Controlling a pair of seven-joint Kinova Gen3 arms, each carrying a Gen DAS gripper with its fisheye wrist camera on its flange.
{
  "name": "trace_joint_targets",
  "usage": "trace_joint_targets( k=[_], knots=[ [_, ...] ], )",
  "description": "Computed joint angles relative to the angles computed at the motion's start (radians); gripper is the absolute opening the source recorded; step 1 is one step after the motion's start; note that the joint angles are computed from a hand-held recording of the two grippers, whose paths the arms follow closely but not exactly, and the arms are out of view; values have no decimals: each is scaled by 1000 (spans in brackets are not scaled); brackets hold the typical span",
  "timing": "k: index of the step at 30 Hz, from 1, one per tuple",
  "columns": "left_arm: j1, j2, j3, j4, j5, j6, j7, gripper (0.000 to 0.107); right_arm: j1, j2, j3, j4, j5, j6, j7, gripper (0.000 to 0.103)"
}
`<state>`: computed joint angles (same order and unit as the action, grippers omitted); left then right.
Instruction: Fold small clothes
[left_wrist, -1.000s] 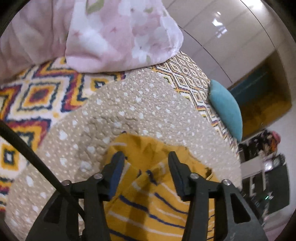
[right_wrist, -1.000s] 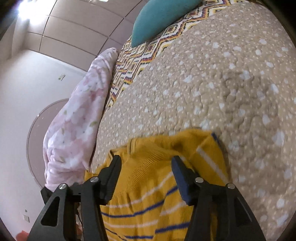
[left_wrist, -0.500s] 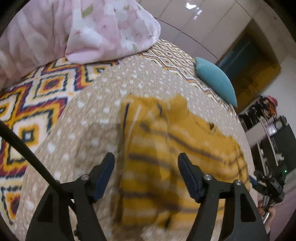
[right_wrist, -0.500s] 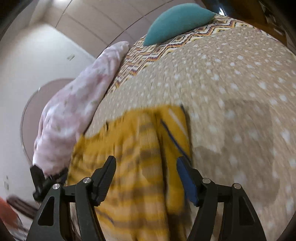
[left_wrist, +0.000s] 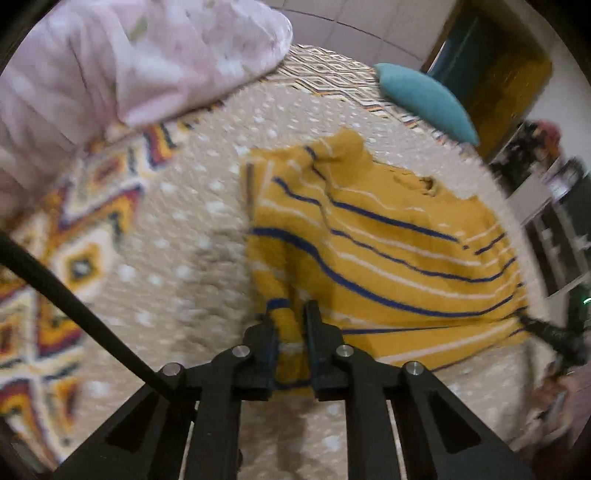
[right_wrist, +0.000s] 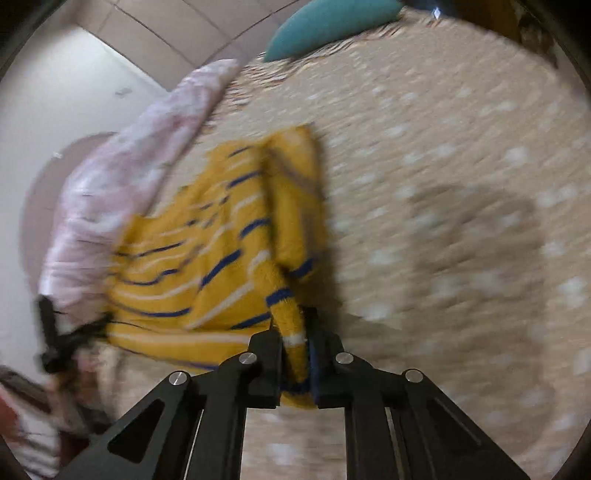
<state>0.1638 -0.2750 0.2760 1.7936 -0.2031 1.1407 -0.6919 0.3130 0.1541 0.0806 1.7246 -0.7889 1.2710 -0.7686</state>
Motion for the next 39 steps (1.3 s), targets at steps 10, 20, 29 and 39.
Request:
trace_joint_targets(
  k=[10, 20, 29, 39],
  knots=[
    [-107, -158, 179, 98, -77, -123, 284, 64, 5, -210, -43, 19, 42, -54, 71, 36],
    [-176, -20, 377, 186, -251, -182, 548, 64, -322, -218, -161, -73, 190, -139, -115, 24],
    [-49, 0, 297, 207, -309, -191, 570, 68, -702, 92, -262, -425, 481, -138, -448, 24],
    [60, 15, 218, 211, -346, -187, 594, 74, -886, 381, -285, -795, 756, 43, -629, 24]
  ],
)
